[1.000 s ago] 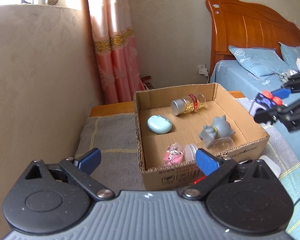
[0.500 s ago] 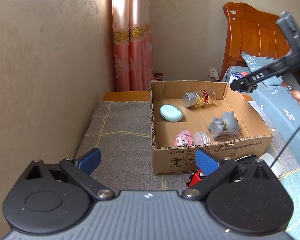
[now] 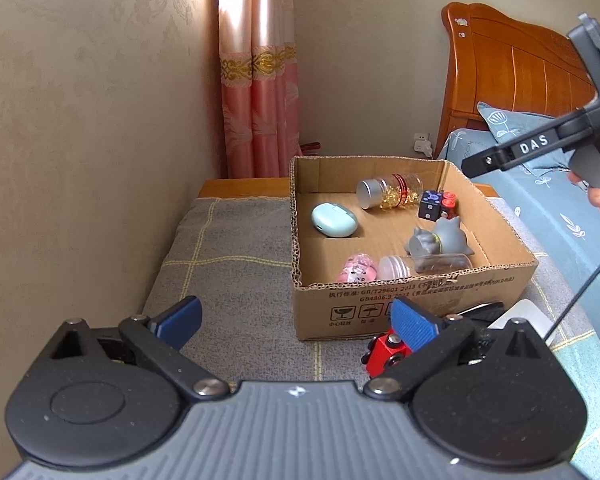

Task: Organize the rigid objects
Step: 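Drop the black cube into the box with the right tool while the left tool drops the keychain, then move the left tool to the red S.L train while the right tool returns to the white container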

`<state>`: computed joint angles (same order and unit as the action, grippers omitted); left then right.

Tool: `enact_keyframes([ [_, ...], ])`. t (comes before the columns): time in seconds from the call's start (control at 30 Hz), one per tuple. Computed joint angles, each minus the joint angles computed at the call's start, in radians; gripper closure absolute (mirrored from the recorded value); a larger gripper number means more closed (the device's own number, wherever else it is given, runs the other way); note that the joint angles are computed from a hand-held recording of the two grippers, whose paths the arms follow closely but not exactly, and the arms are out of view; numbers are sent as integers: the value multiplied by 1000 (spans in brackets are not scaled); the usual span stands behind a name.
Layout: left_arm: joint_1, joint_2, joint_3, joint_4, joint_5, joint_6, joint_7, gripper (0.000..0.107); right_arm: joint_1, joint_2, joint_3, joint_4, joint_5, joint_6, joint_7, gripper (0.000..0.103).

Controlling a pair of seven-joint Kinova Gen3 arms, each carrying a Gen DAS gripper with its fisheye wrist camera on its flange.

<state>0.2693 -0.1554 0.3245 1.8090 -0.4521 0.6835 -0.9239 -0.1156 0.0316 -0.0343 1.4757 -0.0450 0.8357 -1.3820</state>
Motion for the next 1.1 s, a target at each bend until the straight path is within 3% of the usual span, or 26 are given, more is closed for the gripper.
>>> enact_keyframes([
  [0.23,1,-10,13,1,-10,9,5,7,-8,-77,-8,73,-9,-2,4,0],
  [0.43,5,-9,14,5,-5,14,2,7,-19,-173,-14,208,1,-45,-27,0],
  [0.8,37,29,0,1,22,-1,-25,7,11,-331,-137,521,164,-213,-315,0],
  [1.1,106,117,-17,-34,-11,-19,-31,5,-21,-342,-79,613,101,-246,-343,0],
])
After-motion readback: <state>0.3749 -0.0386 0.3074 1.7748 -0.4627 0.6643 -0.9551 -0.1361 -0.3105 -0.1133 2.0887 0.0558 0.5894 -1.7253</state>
